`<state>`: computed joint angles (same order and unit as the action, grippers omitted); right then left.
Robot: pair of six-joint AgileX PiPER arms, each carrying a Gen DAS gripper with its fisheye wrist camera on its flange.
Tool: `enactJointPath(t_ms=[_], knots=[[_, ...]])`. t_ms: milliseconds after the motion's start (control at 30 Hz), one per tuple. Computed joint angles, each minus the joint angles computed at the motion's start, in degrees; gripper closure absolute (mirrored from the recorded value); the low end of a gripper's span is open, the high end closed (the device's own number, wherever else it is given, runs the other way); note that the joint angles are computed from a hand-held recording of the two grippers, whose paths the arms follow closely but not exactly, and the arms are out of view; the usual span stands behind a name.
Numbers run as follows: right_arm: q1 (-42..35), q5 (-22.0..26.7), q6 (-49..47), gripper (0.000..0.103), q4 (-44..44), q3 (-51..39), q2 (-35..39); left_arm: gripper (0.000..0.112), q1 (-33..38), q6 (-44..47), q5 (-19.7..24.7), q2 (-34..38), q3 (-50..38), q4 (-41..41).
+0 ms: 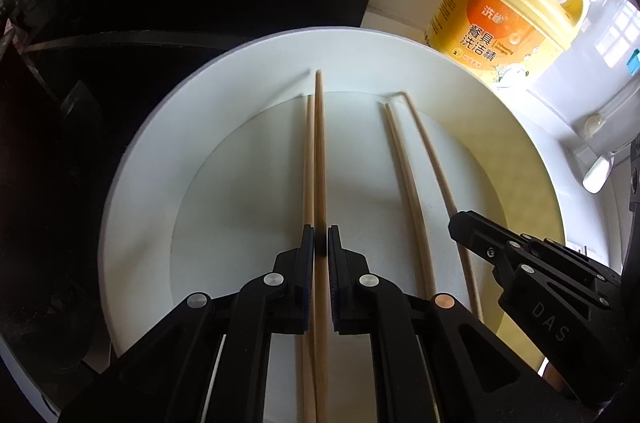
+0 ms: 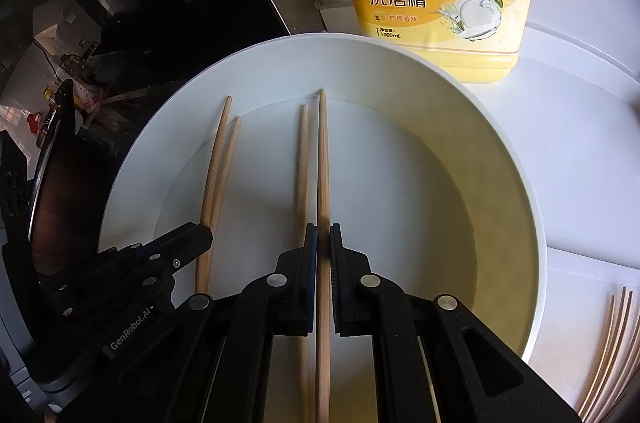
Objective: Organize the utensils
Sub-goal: 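Carry both chopsticks to the white basin and lower them into the water, then open the left tool in the basin while the right tool releases its chopstick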
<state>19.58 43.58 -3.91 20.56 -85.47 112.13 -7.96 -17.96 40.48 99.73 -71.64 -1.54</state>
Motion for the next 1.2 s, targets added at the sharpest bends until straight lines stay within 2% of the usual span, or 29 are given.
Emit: enactJointPath(t_ms=[67, 133, 167, 200, 233, 433, 600, 1200], knots=[[-0.2, -0.8, -0.5, 0.097, 0.3, 1.2, -1.0, 0.1, 0.2, -1.0, -0.1, -1.2, 1.0, 1.2], [-0.2, -1.8, -0.3, 0.097, -0.3, 2.2, -2.1, 0.084, -0.7, -4.0, 0.1, -1.3, 0.8, 3.3], [-0.2, -2.1, -0.5, 0.096, -0.3, 2.9, -2.7, 0.067, -1.0, -5.4, 0.0, -1.8, 1.2, 4.4], [-0.3, -2.5, -0.5, 0.096, -0.3, 3.4, -3.2, 0.055, -1.3, -6.9, -0.5, -2.5, 1.9, 5.6], [-0.4, -2.7, -0.7, 0.096, -0.3, 4.0, -3.7, 0.052, -1.4, -8.0, -1.0, -3.4, 2.7, 6.5], [-0.7, -4.3, -2.3, 0.095, 0.6, 7.4, -6.8, 0.043, -2.3, -10.9, 0.1, -5.7, 3.7, 8.5], [-0.9, -5.4, -3.3, 0.085, 1.1, 10.5, -9.6, 0.037, -3.8, -13.6, 2.1, -7.1, 4.5, 10.5], [-3.5, -7.7, -7.1, 0.073, 3.8, 20.4, -18.8, 0.033, -12.7, -26.0, 6.8, -14.7, 8.6, 18.6]])
